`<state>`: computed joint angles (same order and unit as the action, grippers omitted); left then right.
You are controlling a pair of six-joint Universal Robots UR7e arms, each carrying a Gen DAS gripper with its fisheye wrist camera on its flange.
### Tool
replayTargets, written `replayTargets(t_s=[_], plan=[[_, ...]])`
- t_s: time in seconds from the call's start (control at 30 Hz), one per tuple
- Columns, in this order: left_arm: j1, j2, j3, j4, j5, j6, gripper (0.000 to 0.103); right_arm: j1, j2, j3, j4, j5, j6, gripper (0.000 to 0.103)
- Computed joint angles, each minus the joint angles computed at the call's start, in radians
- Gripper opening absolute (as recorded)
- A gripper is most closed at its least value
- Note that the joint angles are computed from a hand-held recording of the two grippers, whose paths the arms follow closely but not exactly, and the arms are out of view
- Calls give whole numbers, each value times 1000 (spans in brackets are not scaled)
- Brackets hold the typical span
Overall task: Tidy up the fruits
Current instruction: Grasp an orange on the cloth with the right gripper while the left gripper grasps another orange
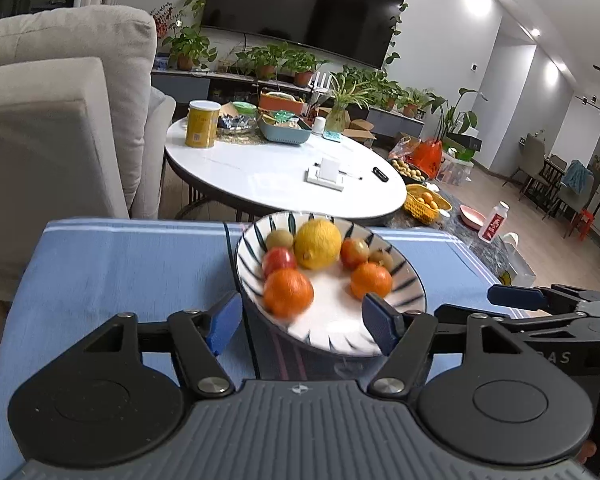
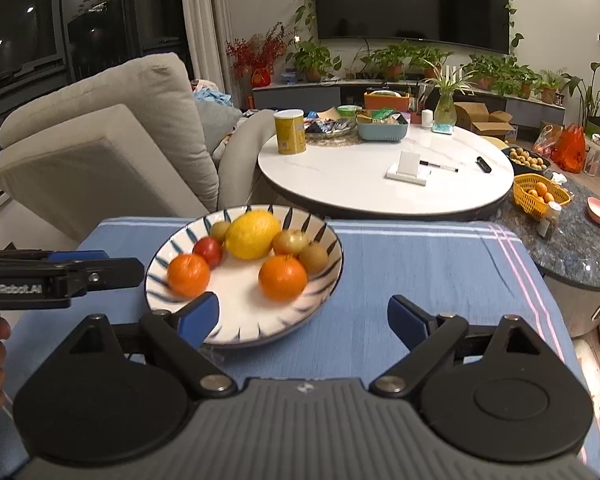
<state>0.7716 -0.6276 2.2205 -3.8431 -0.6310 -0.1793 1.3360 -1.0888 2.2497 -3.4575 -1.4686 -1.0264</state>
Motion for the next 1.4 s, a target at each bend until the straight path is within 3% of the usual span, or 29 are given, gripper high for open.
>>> replayTargets(t_s=[0.23, 0.53, 0.83, 1.07, 1.4], plan=[[-56, -6, 83, 18, -14, -71, 69, -21, -14, 28, 53, -5, -7, 85], [-158, 13, 189, 34, 40, -187, 69, -33, 1, 57, 84, 1, -64, 85], [-188, 12, 256, 8, 13, -269, 70, -34, 19, 40, 147, -17, -35, 85], [-174, 35, 233, 13, -38, -248, 70, -41, 32, 74, 55, -10, -104, 84], [-155, 96, 144, 2, -113, -118, 69, -101, -41, 76, 61, -10, -56, 84]])
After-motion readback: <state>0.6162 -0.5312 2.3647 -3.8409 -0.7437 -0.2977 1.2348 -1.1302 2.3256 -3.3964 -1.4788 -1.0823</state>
